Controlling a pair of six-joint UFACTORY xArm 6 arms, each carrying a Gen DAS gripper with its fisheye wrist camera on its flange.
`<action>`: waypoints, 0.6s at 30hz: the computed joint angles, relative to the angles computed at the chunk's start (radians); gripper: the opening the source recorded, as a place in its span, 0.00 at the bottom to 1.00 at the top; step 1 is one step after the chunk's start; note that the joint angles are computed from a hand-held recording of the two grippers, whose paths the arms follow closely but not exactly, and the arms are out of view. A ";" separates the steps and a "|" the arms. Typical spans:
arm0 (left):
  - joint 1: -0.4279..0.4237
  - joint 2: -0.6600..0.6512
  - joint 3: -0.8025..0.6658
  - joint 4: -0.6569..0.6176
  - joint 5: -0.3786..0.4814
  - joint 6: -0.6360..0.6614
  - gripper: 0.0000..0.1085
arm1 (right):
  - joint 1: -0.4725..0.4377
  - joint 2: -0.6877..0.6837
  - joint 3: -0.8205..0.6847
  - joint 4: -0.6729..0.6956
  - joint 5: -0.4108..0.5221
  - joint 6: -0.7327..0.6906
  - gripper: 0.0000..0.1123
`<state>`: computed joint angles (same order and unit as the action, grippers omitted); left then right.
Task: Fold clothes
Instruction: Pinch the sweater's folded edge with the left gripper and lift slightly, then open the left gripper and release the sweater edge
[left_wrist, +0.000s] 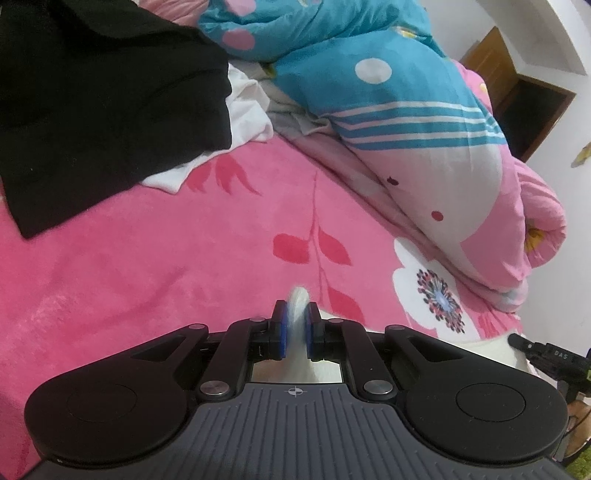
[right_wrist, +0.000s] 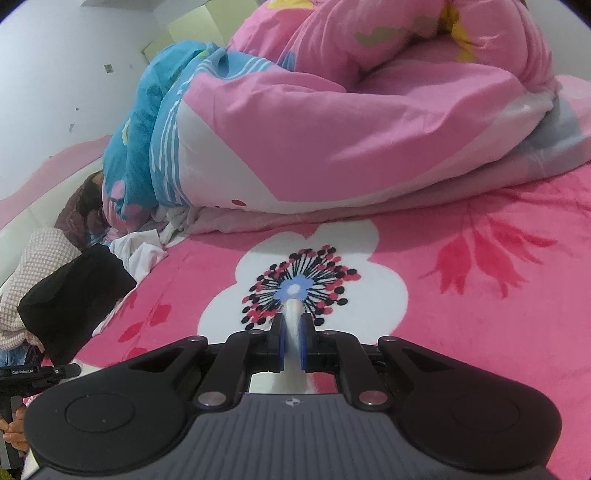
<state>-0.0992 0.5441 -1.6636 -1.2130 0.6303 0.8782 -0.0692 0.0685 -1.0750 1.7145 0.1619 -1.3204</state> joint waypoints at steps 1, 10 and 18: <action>0.000 -0.001 0.002 -0.005 -0.003 0.005 0.07 | 0.000 0.000 -0.003 0.010 0.001 -0.013 0.07; 0.002 0.025 -0.020 0.042 0.006 -0.045 0.07 | 0.000 0.055 -0.022 -0.055 -0.006 0.067 0.07; 0.005 0.007 -0.001 0.034 -0.015 -0.081 0.37 | -0.004 0.055 0.029 -0.407 -0.036 0.507 0.20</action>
